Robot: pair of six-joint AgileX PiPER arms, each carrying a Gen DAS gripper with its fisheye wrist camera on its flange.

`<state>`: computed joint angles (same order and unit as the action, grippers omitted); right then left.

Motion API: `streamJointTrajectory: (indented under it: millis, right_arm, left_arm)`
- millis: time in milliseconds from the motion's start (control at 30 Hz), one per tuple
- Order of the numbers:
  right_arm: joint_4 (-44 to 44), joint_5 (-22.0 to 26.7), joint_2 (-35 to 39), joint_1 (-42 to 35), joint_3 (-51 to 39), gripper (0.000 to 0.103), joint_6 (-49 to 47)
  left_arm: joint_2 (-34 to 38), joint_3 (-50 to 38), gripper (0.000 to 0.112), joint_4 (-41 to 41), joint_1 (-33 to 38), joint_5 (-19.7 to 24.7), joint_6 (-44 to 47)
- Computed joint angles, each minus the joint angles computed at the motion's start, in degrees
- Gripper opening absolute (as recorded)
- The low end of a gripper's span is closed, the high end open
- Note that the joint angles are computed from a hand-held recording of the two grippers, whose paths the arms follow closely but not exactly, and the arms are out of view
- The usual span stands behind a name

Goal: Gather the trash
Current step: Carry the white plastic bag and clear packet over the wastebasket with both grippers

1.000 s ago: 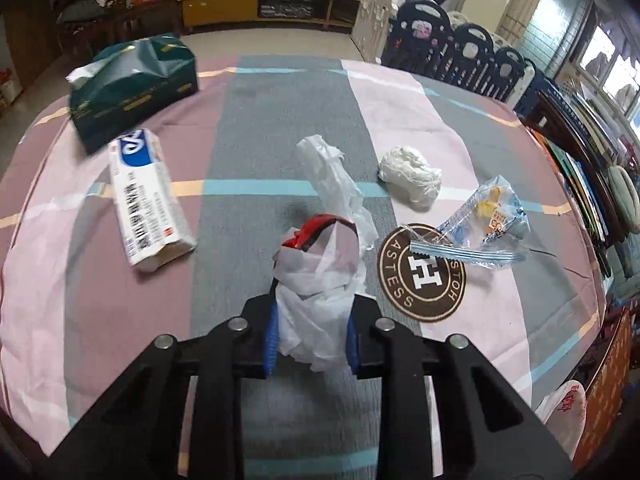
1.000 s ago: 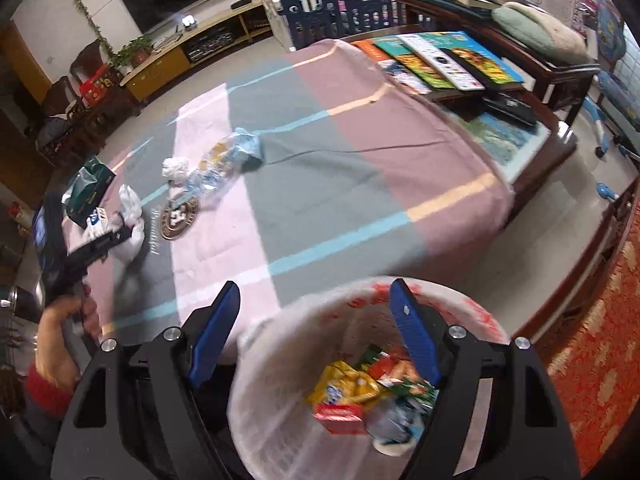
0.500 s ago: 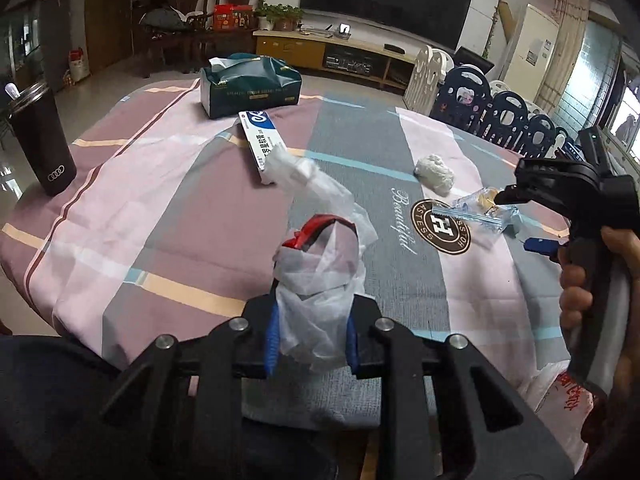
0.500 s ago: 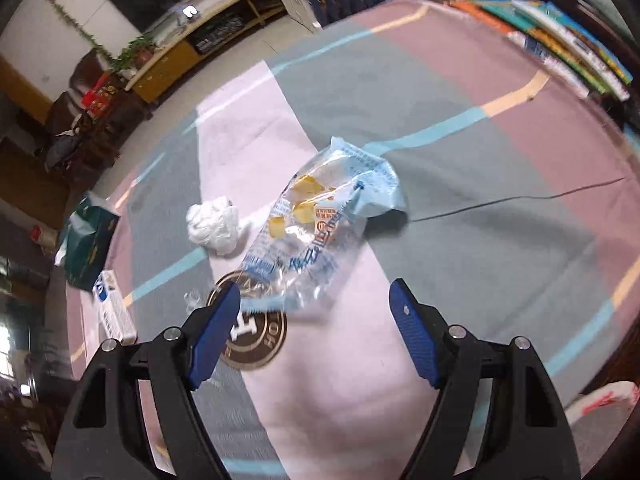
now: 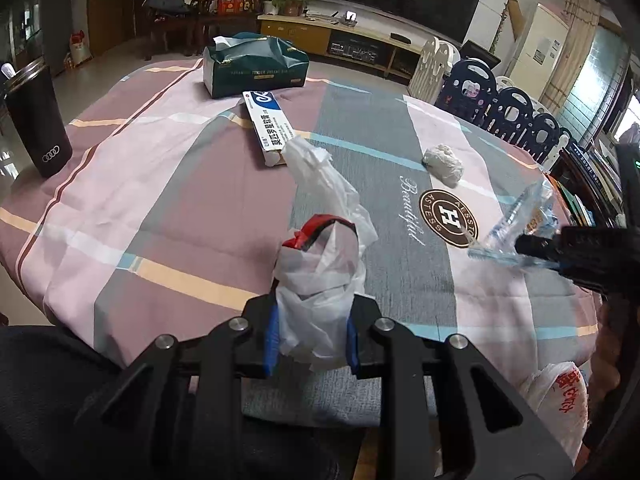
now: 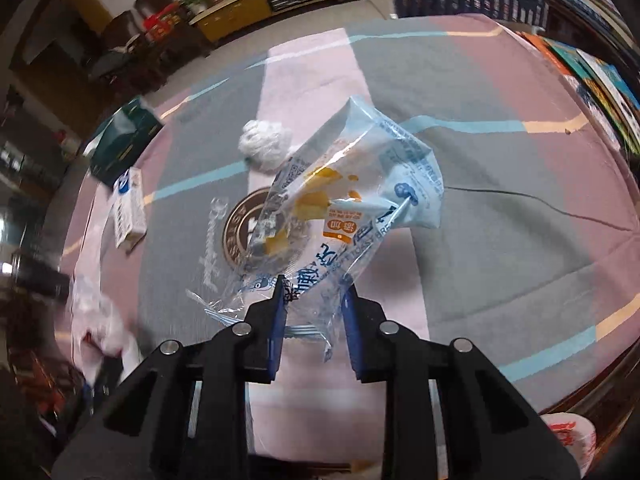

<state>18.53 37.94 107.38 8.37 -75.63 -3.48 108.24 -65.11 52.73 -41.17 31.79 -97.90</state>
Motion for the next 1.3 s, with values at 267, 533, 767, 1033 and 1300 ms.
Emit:
streamJointTrajectory:
  millis: [267,533,767,1033,1300]
  right_arm:
    - [-17.3,0.4,-15.7,3.1,13.5,0.027,6.8]
    - [-22.0,2.3,-28.6,3.8,20.6,0.027,15.1]
    - [-26.4,9.2,-43.6,4.2,24.4,0.027,19.0]
    - [-38.5,20.3,-56.8,12.4,23.3,0.027,27.0]
    - [-42.9,24.8,-61.4,18.5,22.8,0.027,30.2]
  left_arm:
    - [-0.9,-0.1,0.026,4.1,-2.3,3.4,-3.4]
    - [-4.3,-4.3,0.026,8.6,-11.7,17.0,1.3]
    - [-8.7,-8.5,0.026,6.8,-19.3,23.3,7.2]
    - [-11.5,-13.4,0.026,4.2,-27.0,28.6,10.9]
    - [-11.3,-17.7,0.026,5.8,-33.7,34.7,12.4]
